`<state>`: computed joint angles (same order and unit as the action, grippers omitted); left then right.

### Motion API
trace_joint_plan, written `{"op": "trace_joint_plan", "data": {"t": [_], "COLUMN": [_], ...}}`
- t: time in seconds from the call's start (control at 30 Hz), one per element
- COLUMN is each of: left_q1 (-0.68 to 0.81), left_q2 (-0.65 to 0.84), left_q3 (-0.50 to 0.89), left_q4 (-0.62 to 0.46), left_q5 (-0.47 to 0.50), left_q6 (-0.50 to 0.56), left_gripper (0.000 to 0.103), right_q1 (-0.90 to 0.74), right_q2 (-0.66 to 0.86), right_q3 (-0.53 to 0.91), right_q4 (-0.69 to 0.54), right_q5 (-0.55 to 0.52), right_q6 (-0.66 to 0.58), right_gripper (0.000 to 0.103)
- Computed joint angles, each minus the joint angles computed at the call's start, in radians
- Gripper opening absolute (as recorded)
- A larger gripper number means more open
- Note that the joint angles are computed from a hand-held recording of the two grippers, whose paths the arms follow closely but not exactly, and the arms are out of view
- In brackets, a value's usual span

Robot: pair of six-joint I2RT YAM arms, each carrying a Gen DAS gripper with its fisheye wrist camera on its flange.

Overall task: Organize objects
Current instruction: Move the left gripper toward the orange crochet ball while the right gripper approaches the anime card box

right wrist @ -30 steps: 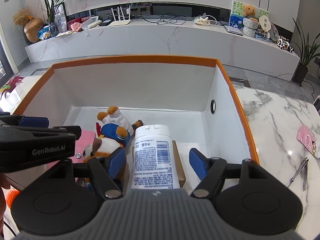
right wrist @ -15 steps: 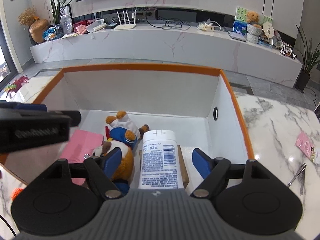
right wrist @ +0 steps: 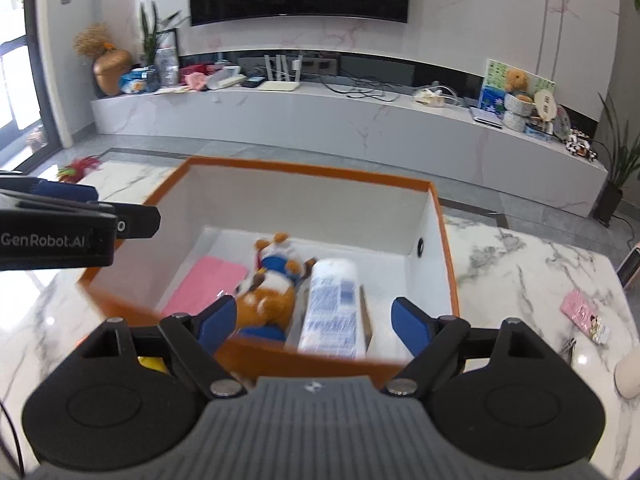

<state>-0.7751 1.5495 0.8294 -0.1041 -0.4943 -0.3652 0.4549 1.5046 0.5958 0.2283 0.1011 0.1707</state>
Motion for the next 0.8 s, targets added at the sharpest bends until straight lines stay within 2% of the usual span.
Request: {"op": "trace_joint_plan", "data": {"t": [0.13, 0.23, 0.4, 0.63, 0.8], "left_q1": [-0.046, -0.081, -0.089, 0.008, 0.104], "left_q2": [-0.083, -0.159, -0.198, -0.145, -0.004], "left_q3": [-0.086, -0.193, -0.355, -0.467, -0.458], "left_q4": [-0.046, -0.05, -0.006, 0.221, 0.334], "left_q5": [-0.036, -0.068, -0.053, 0.001, 0.041], "left_q6": [-0.03, -0.09, -0.163, -0.048, 0.04], "left_gripper": [0.077, 0.08, 0.08, 0.08, 0.08], "right_q1": [0.024, 0.07, 0.134, 0.164, 0.144], "right_q2": [-0.137, -0.247, -0.395, -0.461, -0.442], "right_q3": [-0.119, -0.197, -0.321, -0.386, -0.402], "right_q4": [-0.031, -0.058, -0.084, -0.088, -0.059], "right_q5": [-0.017, 0.016, 0.063, 0.058, 0.043], "right_q6": [0.009, 0.037, 0.113, 0.185, 0.192], "right_gripper": [0.085, 0.088, 0.091, 0.091, 0.092]}}
